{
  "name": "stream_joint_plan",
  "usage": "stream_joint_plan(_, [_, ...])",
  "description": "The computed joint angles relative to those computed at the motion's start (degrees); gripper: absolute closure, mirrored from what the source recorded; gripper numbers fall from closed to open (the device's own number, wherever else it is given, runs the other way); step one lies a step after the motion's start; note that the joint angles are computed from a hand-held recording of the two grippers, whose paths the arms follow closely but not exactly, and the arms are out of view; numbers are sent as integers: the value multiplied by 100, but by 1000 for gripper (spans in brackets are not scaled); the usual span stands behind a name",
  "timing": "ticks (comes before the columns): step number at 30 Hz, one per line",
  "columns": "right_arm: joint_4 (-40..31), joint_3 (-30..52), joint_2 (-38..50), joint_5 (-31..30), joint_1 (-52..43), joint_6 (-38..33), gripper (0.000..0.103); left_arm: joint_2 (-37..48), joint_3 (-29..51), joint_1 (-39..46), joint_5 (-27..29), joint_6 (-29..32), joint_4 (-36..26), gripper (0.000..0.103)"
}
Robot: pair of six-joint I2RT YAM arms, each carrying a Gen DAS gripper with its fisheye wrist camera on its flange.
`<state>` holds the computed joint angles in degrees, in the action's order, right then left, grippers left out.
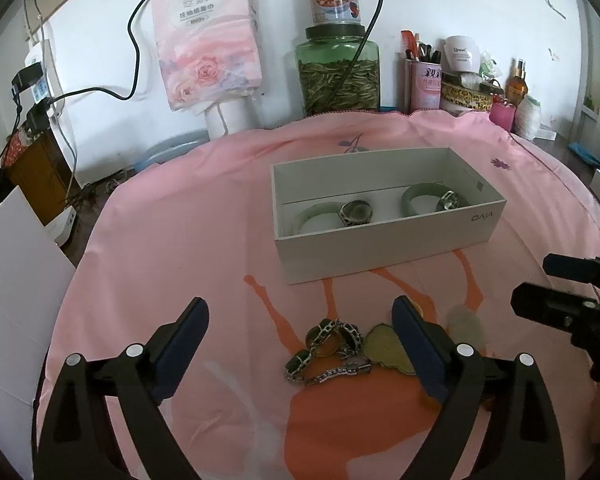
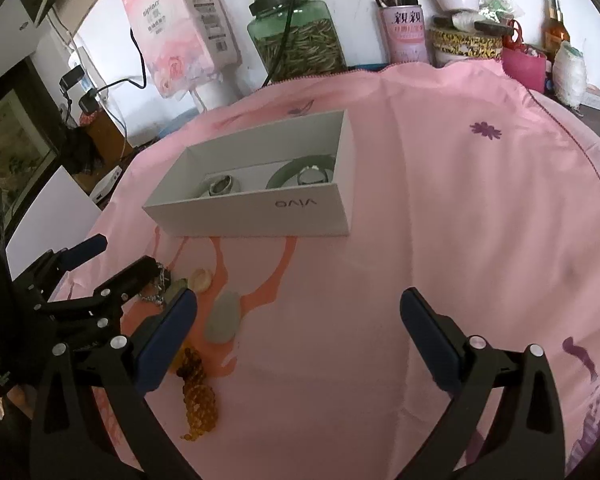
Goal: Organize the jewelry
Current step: 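Withdraw both tools from the box toward the remaining jewelry on the cloth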
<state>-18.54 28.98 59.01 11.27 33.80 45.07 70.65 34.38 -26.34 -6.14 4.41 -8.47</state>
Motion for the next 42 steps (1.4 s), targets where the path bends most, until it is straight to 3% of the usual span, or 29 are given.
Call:
stream_joint_plan(16, [-140,266,212,489,787,-137,6,73,22,-56,-165,67,-14,10])
stream_joint_plan(23, [-538,636,545,755,1308,-406,6,101,45,137,-462,97,179,10])
stream_joint_plan(32, [-800,920,1047,1175,2097,-784,7,296,288,508,-215,60,-31,10])
stream_joint_plan(39, [-652,862,1177,947,1960,-840,38,356,329,577,-192,87,-61,10])
stream_joint_plan(41, [-619,869,1243,823,1897,-885,53,378,364,618,-111,77,-114,10])
stream_joint_plan(42, [-582,837,1200,823,1891,-893,67,394,377,631,-72,76,-140,10])
